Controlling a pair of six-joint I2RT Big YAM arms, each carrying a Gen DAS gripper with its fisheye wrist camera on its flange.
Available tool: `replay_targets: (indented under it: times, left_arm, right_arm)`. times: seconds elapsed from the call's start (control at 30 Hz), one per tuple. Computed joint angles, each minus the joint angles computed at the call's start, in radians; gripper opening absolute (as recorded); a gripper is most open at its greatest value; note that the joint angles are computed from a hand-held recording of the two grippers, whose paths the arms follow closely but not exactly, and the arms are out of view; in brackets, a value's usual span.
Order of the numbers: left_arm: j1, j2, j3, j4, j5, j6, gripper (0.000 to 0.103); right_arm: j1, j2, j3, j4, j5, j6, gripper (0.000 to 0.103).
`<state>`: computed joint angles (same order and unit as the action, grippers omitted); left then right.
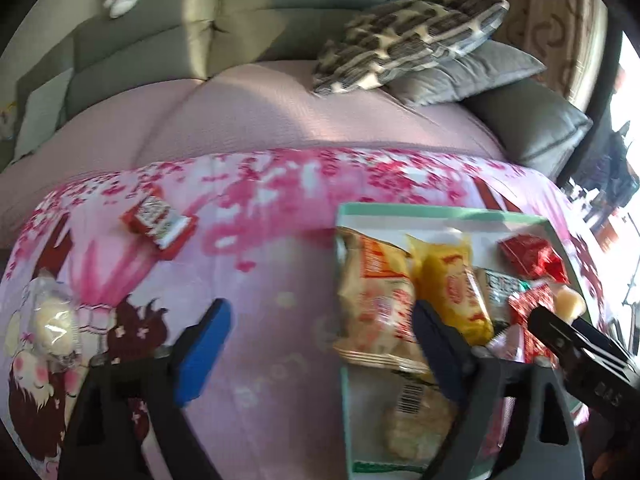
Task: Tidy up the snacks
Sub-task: 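Withdraw both open tools toward the clear-wrapped bun and small red box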
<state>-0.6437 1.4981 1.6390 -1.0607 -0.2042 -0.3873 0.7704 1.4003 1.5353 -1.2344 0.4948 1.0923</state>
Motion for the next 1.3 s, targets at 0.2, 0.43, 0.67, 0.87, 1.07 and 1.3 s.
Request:
replay_targets:
  times: [0.2,0.43,0.67,0.87,1.07,1.3]
  left_arm:
    - [0.011,-0.022,-0.032,0.028,-0.042,-0.034,0.103]
    - [0.006,-0.039,-0.051,0.046,-0.057,-0.038,0.103]
    - [0.008,-0.074,-0.093,0.095,-0.045,-0.044,0.103]
    - [0.036,-0.103,-0.119,0.074,-0.024,-0.079,0.103]
    - [0.069,-0.133,-0.14,0.038,-0.038,-0.12,0.103]
    - [0.094,-0.177,-0.165,-0.006,-0.087,-0.137,0.103]
  right_arm:
    - [0.006,0.005,0.009,-0.008,0.028,-0.014,0.103]
    - [0.028,-0.002,0.017,0.014,0.097,-0.043,0.103]
    - [0.052,0.004,0.039,0.056,0.129,-0.082,0.103]
    - [0.072,0.0,0.035,0.17,0.098,-0.141,0.103]
    - [0.1,0.029,0.058,0.208,0.068,-0.177,0.103]
    - [0.141,0.084,0.112,0.199,0.033,-0.234,0.103]
